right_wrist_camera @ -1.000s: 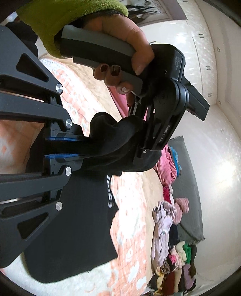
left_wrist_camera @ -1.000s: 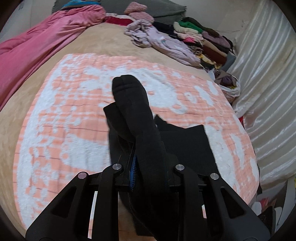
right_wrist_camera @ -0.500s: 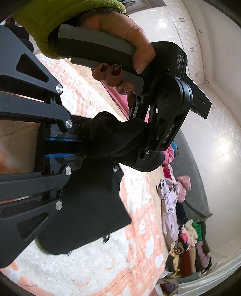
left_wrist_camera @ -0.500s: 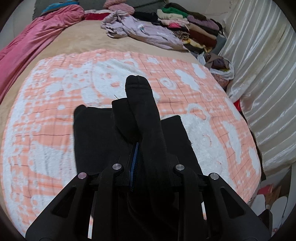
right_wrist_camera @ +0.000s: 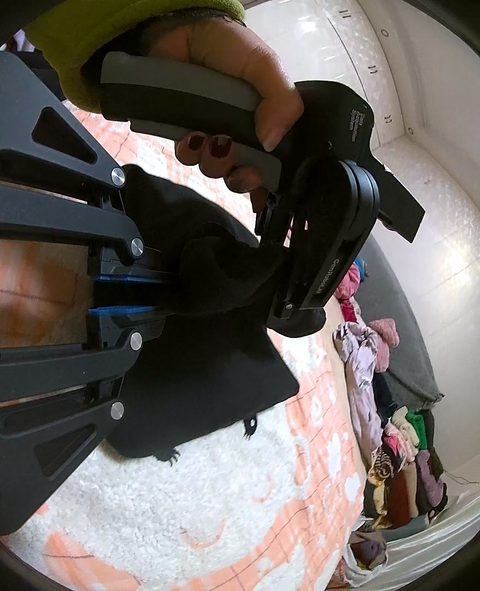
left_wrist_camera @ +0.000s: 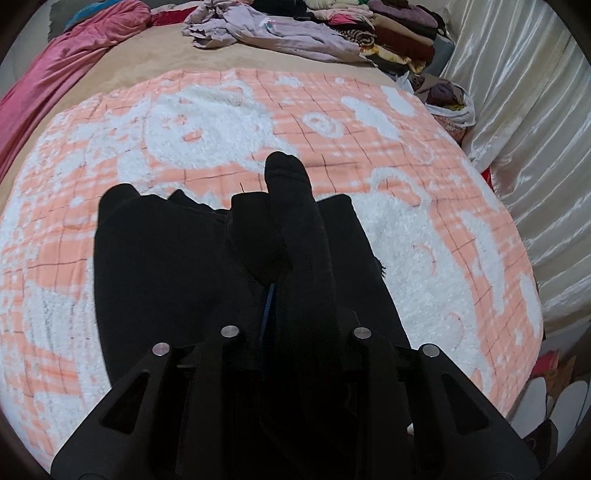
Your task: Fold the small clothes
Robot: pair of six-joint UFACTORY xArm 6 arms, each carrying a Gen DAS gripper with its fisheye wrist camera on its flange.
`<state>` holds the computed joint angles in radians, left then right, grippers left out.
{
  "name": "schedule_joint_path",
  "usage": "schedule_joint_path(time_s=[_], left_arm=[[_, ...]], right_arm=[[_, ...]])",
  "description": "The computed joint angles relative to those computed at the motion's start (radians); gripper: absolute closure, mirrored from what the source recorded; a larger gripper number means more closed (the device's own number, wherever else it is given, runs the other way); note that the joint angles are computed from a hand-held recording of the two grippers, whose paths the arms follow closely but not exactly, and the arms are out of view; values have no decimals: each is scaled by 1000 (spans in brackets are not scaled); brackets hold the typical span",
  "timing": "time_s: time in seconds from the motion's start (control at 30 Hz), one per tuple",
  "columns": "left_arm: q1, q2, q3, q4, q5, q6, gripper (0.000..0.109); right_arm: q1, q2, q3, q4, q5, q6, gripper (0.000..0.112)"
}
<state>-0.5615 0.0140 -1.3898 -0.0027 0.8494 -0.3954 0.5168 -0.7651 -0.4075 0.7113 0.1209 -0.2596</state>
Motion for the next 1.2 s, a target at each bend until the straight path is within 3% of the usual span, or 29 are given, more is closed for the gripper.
schedule_joint_path(time_s=[0.07,0.13,0.2,0.27,0.43,0.7,0.8,0.93,1.0,1.13,1.2], left_arm=[[-4,7,-8,1,5,17,87],[-1,-4,6,-40,-21,53,66],[2,-37,40,-94,-58,68,57],[3,-79,79,-132,-93,82,57],[36,-212,213,-79,-163,28,57],[143,-387,427,23,-188,-39,57],[153,-426,488,58,-200,-50,57],[136,-442,539,42,-236,-18,55],[130,-442,546,65,-246,-29,55],[130,-448,552,60,-248,-19,55],[131,-449,553,54,-248,-4,55]], right_arm=[[-6,6,-1,-6,5,9,103],[-18,20,-14,-22,15,20,101],[-27,23,-14,-60,22,51,101],[-42,19,-11,-94,35,79,95],[-97,-7,5,-165,85,145,79],[-186,-105,14,-409,191,323,73],[-203,-119,-5,-439,201,348,72],[-206,-48,-90,-407,209,306,66],[-201,-12,-134,-456,224,334,64],[-202,161,-308,-443,303,295,49],[-211,248,-386,-425,343,282,48]])
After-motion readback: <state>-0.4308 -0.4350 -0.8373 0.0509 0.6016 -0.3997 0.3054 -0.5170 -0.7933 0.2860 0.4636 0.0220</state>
